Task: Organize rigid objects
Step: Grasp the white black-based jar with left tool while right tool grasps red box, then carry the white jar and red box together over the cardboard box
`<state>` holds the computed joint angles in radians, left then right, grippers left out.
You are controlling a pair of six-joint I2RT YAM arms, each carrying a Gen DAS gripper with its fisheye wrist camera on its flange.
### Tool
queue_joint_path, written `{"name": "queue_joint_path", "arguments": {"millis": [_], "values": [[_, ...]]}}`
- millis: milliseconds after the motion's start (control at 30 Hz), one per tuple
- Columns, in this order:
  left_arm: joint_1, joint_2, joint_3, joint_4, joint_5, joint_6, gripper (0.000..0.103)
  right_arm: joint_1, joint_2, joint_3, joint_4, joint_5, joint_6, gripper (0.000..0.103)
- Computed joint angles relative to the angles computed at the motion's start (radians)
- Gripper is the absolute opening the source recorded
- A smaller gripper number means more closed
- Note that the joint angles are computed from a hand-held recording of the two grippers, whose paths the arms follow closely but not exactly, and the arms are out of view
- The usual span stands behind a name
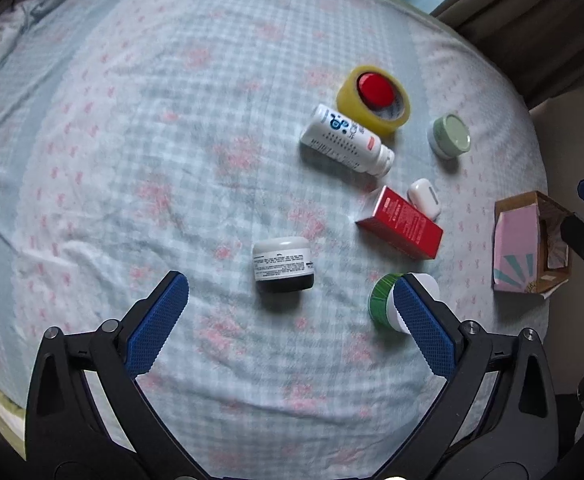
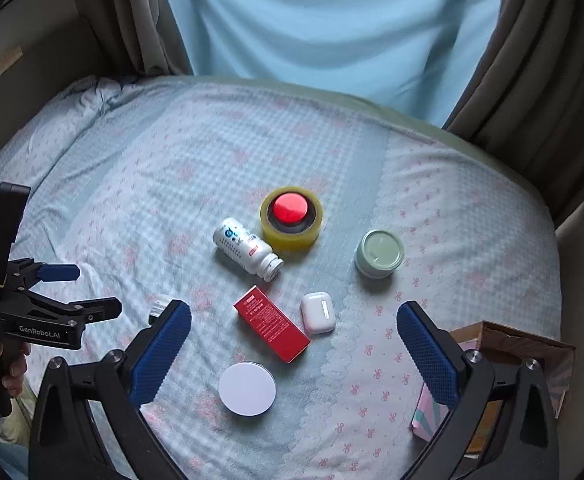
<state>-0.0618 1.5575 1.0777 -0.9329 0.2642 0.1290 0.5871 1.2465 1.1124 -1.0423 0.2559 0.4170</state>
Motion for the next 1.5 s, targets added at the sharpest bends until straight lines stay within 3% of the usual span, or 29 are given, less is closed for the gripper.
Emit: {"name": "queue_joint_path", "arguments": {"millis": [167,300,400,567,633,767,833,867,1100,1500], "values": [[-0.035,0.163,-0.047,0.14,-0.013,-0.116,0.096,-0.083,0.173,-0.076,0.147,-0.085,-0.167,0.102],[-0.055,0.255,-0.073,0.218,-0.034,-0.156,0.091,-0.104,0.344,-0.088,0.242,-0.124,-0.309,0.092],[-0.057,0.301,-0.085,0.254,-0.033,-0.183,0.088,-0.101,0.453,-0.076,0.271,-0.137,-0.4,0.087],[-0.073,0.354,-0.091,0.286,-0.059,-0.211,0.086,-0.07,0.582,-0.052,0.276,-0.141,-0.521,0.087],[-0.079,0.361,-0.089,0.292,-0.07,-0.222,0.084,-0.061,0.618,-0.042,0.273,-0.136,-0.552,0.081],[-0.094,0.356,-0.086,0.296,-0.083,-0.218,0.068,-0.068,0.689,0.001,0.232,-0.168,-0.572,0.065],[-0.101,0.343,-0.087,0.29,-0.067,-0.205,0.053,-0.074,0.709,0.013,0.215,-0.187,-0.577,0.047],[-0.11,0.335,-0.09,0.287,-0.07,-0.199,0.053,-0.075,0.713,0.013,0.212,-0.19,-0.579,0.042],[-0.086,0.295,-0.135,0.32,-0.047,-0.165,0.053,-0.063,0.693,-0.026,0.235,-0.169,-0.59,0.04],[0.038,0.197,-0.102,0.219,0.006,-0.113,0.053,-0.067,0.565,-0.065,0.218,-0.151,-0.54,0.038]]}}
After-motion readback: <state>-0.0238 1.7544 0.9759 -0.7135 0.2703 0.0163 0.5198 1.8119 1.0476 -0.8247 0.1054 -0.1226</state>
